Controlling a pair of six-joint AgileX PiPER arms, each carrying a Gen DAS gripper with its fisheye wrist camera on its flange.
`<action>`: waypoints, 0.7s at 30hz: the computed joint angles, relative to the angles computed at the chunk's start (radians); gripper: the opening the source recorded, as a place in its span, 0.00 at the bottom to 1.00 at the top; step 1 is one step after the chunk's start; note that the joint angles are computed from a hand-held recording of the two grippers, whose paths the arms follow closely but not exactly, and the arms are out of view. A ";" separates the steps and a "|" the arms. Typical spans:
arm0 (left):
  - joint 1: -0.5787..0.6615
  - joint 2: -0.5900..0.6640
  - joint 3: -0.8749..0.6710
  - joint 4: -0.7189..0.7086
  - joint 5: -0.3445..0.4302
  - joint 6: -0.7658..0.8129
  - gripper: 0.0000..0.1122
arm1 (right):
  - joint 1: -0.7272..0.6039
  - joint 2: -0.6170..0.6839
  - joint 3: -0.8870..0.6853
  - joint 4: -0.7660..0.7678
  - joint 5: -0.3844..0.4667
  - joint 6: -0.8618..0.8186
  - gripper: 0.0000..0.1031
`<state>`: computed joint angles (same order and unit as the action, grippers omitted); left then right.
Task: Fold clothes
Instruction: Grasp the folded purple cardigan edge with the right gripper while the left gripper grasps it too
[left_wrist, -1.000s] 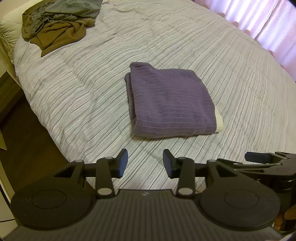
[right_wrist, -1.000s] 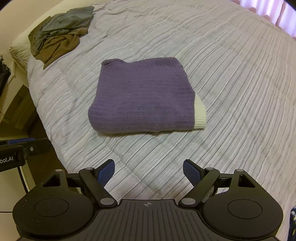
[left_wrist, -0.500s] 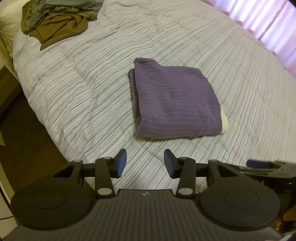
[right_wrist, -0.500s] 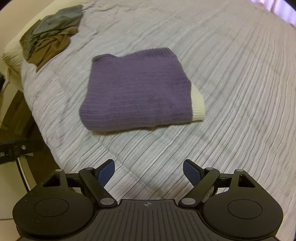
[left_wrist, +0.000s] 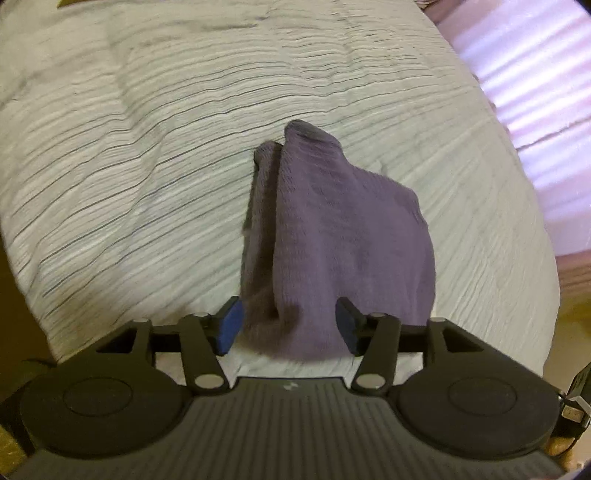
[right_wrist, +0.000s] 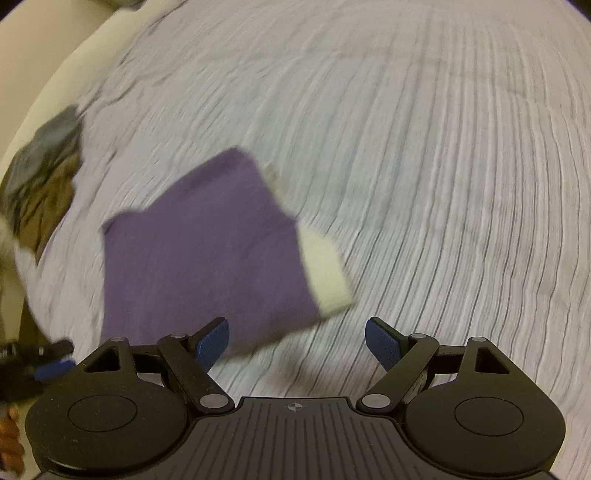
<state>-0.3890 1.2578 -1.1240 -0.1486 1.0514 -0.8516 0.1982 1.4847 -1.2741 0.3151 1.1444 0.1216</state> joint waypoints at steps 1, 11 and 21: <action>0.031 0.023 0.010 -0.025 -0.030 0.035 0.49 | -0.015 0.037 -0.022 -0.010 -0.004 -0.003 0.81; 0.207 0.183 0.138 -0.279 -0.298 0.288 0.51 | -0.129 0.314 -0.088 0.294 -0.158 -0.361 0.81; 0.258 0.209 0.286 -0.584 -0.475 0.558 0.53 | -0.191 0.637 -0.272 0.510 0.024 -0.583 0.81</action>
